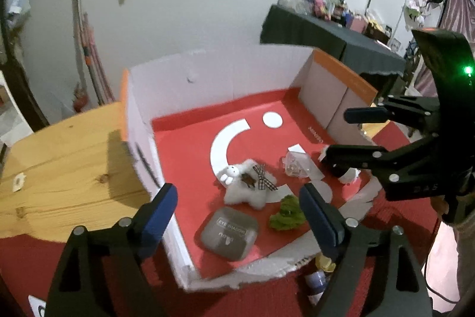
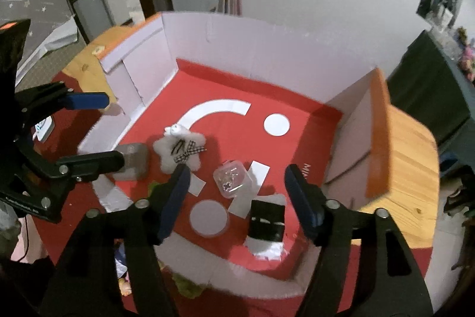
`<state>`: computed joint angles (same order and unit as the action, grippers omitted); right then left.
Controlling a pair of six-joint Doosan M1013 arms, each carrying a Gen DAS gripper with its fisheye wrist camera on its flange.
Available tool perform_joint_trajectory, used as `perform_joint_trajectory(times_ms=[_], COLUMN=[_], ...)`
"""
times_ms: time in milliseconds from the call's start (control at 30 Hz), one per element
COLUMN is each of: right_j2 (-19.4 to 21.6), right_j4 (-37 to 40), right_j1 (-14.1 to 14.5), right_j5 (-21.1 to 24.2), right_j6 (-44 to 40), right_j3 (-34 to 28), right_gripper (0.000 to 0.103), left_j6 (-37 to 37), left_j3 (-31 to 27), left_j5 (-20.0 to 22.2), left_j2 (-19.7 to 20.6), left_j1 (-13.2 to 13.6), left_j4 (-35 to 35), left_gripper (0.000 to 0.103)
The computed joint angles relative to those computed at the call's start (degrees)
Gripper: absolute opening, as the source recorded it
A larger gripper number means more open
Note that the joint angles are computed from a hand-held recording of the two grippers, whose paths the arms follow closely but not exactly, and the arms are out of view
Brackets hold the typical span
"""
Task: Organize objects
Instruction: 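Open both tools and lift them out of the box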
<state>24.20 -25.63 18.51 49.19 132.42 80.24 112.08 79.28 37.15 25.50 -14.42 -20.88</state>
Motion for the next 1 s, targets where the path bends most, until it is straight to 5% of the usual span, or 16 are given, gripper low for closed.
perform_joint_trajectory(times_ms=[533, 1000], right_j2=[-6.6, -6.5], right_j4=[-20.9, -30.7], right_j1=[8.0, 12.5], right_j5=[0.0, 2.7], right_j6=[25.4, 38.8], right_j3=[8.1, 12.9], right_gripper=[0.085, 0.087], left_j6=[-11.1, -22.6], left_j3=[14.7, 21.0], left_j5=[-20.5, -26.1], left_j2=[-10.0, -12.7], left_j1=[-2.5, -4.0], left_j4=[9.6, 17.1], left_gripper=[0.103, 0.103])
